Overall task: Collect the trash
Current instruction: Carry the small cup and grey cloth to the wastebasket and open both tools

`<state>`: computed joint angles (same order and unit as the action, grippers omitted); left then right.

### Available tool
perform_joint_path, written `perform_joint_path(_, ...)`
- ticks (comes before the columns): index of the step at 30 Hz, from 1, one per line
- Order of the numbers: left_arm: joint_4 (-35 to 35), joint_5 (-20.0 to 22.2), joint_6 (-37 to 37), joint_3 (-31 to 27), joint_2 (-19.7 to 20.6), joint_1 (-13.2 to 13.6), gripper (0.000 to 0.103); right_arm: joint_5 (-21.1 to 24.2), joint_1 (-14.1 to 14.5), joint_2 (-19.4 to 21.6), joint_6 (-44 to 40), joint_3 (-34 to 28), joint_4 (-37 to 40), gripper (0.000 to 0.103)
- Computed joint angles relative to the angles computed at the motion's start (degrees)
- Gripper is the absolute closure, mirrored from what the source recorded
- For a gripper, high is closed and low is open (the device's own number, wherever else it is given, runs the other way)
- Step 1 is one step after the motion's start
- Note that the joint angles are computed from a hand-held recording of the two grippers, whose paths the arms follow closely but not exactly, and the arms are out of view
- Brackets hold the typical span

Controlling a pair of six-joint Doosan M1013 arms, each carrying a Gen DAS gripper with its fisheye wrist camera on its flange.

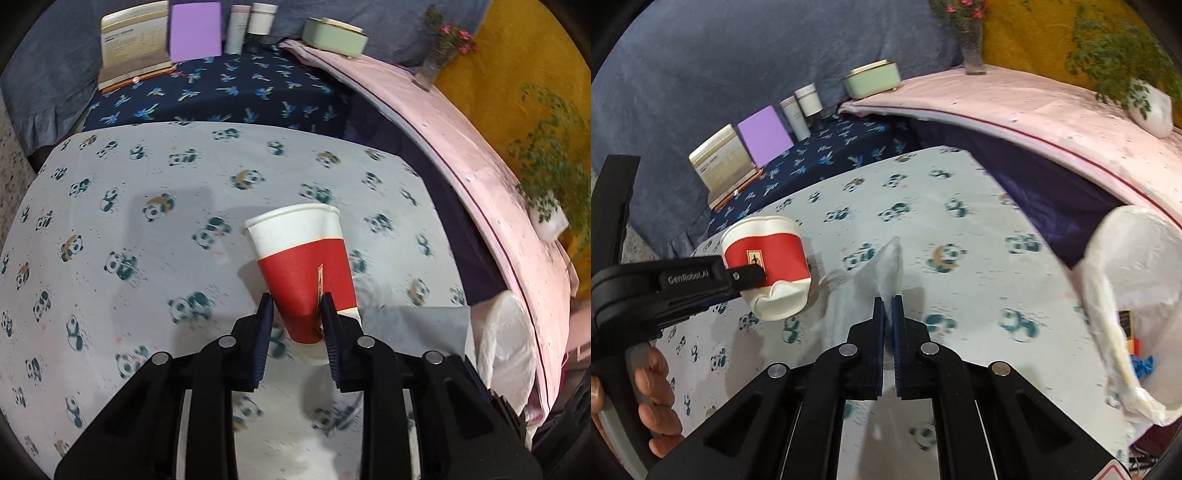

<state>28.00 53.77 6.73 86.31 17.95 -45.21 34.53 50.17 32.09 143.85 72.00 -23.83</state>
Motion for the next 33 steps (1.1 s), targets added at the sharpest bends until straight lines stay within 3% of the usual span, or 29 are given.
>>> perform_joint_path(10,0.67,2.01,4.82,-6.69,3.41,-4.42,0.077,-2.13,-1.18,-7.04,15.25,9.39,-12.26,0.098)
perform_joint_path(20,-1.19,3.12,14.14,-15.56,8.69,-7.67,0.077,-1.67,-3.15,-13.12,30.74,17.00,-24.52,0.098)
perform_joint_path(33,-6.60,3.41,28.16,-26.25,15.74,-9.66,0.077,0.35,-6.00,-17.39,40.54,23.04,-30.04,0.098)
